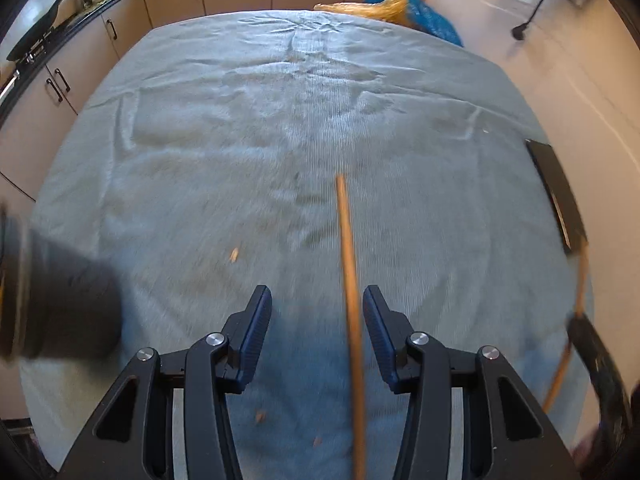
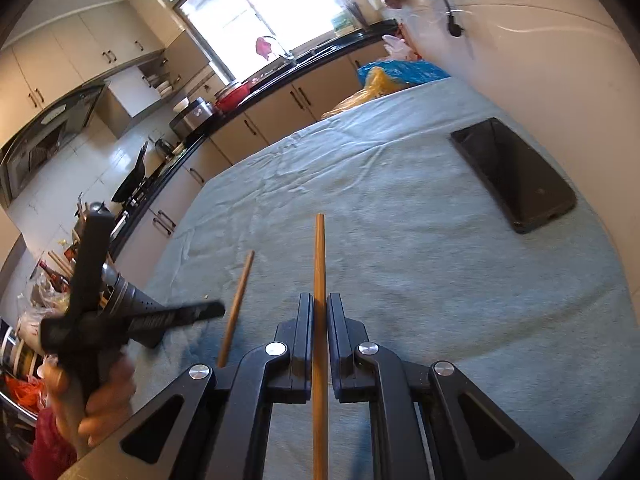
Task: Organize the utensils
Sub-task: 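Grasp a wooden chopstick with the right tool while the left tool grasps the other, then lift both chopsticks upright and carry them toward the black holder cup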
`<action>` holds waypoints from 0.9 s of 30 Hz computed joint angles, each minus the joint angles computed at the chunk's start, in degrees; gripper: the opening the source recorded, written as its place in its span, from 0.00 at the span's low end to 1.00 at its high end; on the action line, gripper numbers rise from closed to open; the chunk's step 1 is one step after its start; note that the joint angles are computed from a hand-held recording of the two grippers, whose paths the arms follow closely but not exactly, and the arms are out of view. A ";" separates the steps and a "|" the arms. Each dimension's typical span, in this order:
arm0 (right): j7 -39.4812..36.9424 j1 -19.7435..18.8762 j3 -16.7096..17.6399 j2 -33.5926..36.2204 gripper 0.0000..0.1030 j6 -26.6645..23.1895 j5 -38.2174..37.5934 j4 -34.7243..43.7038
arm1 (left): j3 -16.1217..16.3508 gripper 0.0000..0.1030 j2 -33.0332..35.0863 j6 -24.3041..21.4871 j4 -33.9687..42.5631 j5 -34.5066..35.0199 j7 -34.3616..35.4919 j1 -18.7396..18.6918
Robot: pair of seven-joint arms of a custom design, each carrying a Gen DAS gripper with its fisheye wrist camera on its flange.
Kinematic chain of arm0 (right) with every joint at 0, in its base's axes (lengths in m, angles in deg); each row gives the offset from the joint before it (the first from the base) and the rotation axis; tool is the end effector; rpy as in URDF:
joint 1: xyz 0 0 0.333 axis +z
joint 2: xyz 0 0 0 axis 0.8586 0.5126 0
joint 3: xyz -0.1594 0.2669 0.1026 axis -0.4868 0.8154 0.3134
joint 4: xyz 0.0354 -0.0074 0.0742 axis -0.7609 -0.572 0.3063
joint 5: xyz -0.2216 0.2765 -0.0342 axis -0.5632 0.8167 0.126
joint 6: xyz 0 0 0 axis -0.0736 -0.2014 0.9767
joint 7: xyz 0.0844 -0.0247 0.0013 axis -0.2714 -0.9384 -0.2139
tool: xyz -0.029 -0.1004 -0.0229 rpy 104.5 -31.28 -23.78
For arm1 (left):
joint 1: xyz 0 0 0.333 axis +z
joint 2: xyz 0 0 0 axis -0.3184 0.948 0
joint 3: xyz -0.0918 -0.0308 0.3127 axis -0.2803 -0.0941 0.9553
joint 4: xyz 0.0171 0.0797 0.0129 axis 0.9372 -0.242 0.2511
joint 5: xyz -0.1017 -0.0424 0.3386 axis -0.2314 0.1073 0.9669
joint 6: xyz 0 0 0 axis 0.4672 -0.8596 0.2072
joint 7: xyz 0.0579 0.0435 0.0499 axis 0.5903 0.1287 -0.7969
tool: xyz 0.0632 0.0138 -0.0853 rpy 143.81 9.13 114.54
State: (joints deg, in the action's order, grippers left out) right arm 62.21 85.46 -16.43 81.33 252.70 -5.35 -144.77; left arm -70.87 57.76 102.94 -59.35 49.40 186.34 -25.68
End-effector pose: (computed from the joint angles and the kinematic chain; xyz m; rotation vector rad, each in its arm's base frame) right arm 0.4916 0.1517 0.4045 -0.9842 2.0294 -0.3923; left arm 0.7152 -0.2033 0.4090 -1.5100 2.5405 -0.4464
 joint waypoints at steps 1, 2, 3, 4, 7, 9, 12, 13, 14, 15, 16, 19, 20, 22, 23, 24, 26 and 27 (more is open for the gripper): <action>1.98 -1.08 0.75 -0.57 0.07 0.17 -1.93 -1.14 | 0.94 0.45 1.75 -1.15 2.90 1.15 -1.62 -1.46; 4.46 -2.35 1.53 -1.16 0.07 0.41 -4.46 -2.47 | 1.32 0.45 3.27 -2.30 5.47 1.84 -2.43 -2.36; 5.68 -2.79 1.73 -1.61 0.07 0.75 -5.60 -3.34 | 1.52 0.45 4.76 -3.64 8.02 2.34 -2.73 -2.98; 5.89 -2.70 1.63 -1.80 0.07 0.85 -5.73 -3.61 | 2.00 0.45 6.32 -5.21 10.76 3.07 -3.41 -3.85; 7.58 -3.22 1.72 -2.40 0.07 1.17 -7.59 -4.68 | 3.28 0.45 9.18 -6.99 15.45 5.52 -4.83 -6.15; 9.79 -4.18 2.08 -3.01 0.07 1.49 -9.97 -5.97 | 3.50 0.45 8.74 -5.70 14.40 6.78 -5.12 -6.78; 12.47 -5.05 2.36 -3.43 0.07 1.96 -12.55 -7.25 | 2.40 0.29 7.67 -4.31 12.24 6.44 -3.92 -6.26; 13.97 -5.68 2.55 -3.49 0.07 2.07 -14.34 -7.74 | 2.18 0.21 6.53 -2.74 10.00 6.53 -3.46 -6.00; 13.67 -5.26 2.40 -3.40 0.07 2.09 -13.75 -7.53 | 2.11 0.15 5.27 -0.83 7.46 6.82 -3.23 -5.83; 13.37 -4.96 2.23 -3.35 0.07 2.16 -13.22 -7.36 | 2.02 0.12 4.34 0.50 5.64 7.01 -2.97 -5.59; 13.97 -5.17 2.30 -3.40 0.07 2.32 -13.93 -7.58 | 2.08 0.07 3.71 1.46 4.40 7.32 -2.95 -5.57; 12.08 -4.02 1.95 -3.36 0.07 2.51 -11.85 -7.02 | 0.74 0.06 2.03 3.45 1.11 5.87 -1.25 -3.63; 11.88 -3.88 2.01 -3.44 0.07 2.72 -11.63 -7.00 | 0.23 0.06 1.22 4.08 -0.34 4.92 -0.77 -2.75; 10.09 -3.03 2.00 -3.58 0.07 3.24 -9.70 -6.70 | -0.86 0.06 -0.15 5.52 -3.06 2.86 0.45 -0.99; 8.55 -2.45 1.91 -3.56 0.07 3.35 -8.03 -6.23 | -1.76 0.06 -1.45 6.52 -4.97 1.30 1.37 0.23; 8.14 -2.30 2.05 -3.60 0.07 3.60 -7.49 -6.13 | -2.84 0.06 -3.11 8.48 -7.63 -0.53 2.84 1.82; 7.75 -2.17 2.41 -3.72 0.07 3.93 -7.17 -5.77 | -4.30 0.06 -6.72 12.76 -12.71 -3.48 5.43 4.25; 6.79 -1.88 2.42 -3.75 0.07 4.06 -6.31 -5.45 | -5.24 0.06 -8.30 14.18 -14.73 -5.35 7.02 5.53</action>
State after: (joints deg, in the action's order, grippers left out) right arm 68.99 83.58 -14.00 77.59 256.76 -11.66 -150.22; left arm -76.10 49.46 117.12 -74.08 44.05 193.36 -20.15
